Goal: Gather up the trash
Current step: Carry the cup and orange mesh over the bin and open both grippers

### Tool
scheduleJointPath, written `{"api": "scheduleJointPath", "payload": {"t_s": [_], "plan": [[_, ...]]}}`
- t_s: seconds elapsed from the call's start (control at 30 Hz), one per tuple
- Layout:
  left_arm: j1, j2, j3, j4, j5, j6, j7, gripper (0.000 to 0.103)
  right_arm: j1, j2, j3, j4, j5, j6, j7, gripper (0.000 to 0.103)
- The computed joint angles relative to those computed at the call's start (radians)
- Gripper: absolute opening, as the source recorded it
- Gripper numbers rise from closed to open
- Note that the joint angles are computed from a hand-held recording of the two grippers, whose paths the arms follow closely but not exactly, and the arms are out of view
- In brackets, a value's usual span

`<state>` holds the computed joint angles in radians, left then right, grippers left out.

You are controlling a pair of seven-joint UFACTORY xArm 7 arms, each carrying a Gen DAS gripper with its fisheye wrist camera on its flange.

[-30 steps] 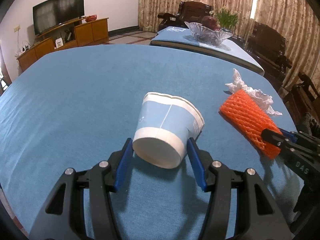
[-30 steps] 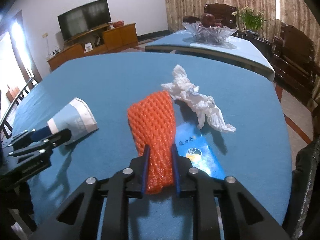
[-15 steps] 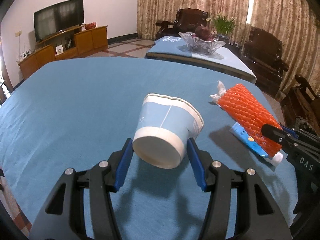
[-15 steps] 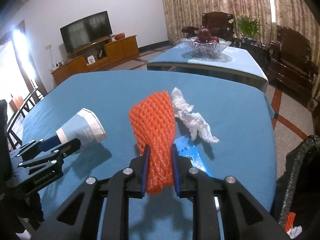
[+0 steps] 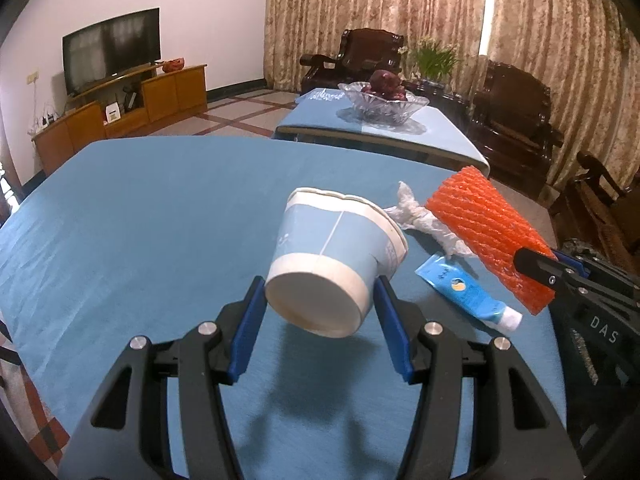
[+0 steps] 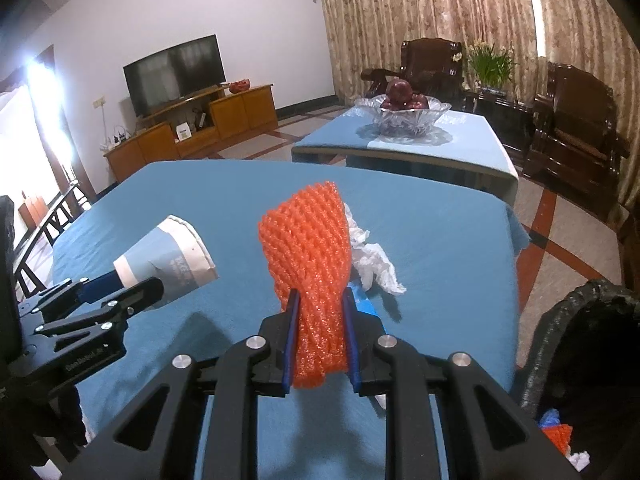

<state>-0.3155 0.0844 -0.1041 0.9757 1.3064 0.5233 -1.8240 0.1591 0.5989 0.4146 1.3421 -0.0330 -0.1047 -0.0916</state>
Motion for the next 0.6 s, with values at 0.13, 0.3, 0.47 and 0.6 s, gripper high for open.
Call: {"api": "scheduleJointPath", "payload": {"t_s": [0.13, 0.3, 0.47, 0.6], "plan": [[-0.014, -0.019, -0.015, 0.006, -0.022, 0.029, 0.021, 0.053, -0.04, -0.034, 0.032, -0.044, -0.004, -0.015, 0.001, 0.02], [-0.033, -0.039, -0.037, 0.019, -0.025, 0.061, 0.027, 0.053, -0.125, -0.092, 0.099, -0.123, -0.025, -0.047, 0.008, 0.02], [-0.06, -0.035, -0.06, 0.057, -0.019, 0.076, 0.039, 0.053, -0.251, -0.159, 0.184, -0.213, -0.081, -0.091, 0.053, 0.02], [-0.088, -0.002, -0.067, 0.11, -0.013, 0.074, 0.056, 0.053, -0.35, -0.216, 0.233, -0.276, -0.145, -0.117, 0.112, 0.02]]}}
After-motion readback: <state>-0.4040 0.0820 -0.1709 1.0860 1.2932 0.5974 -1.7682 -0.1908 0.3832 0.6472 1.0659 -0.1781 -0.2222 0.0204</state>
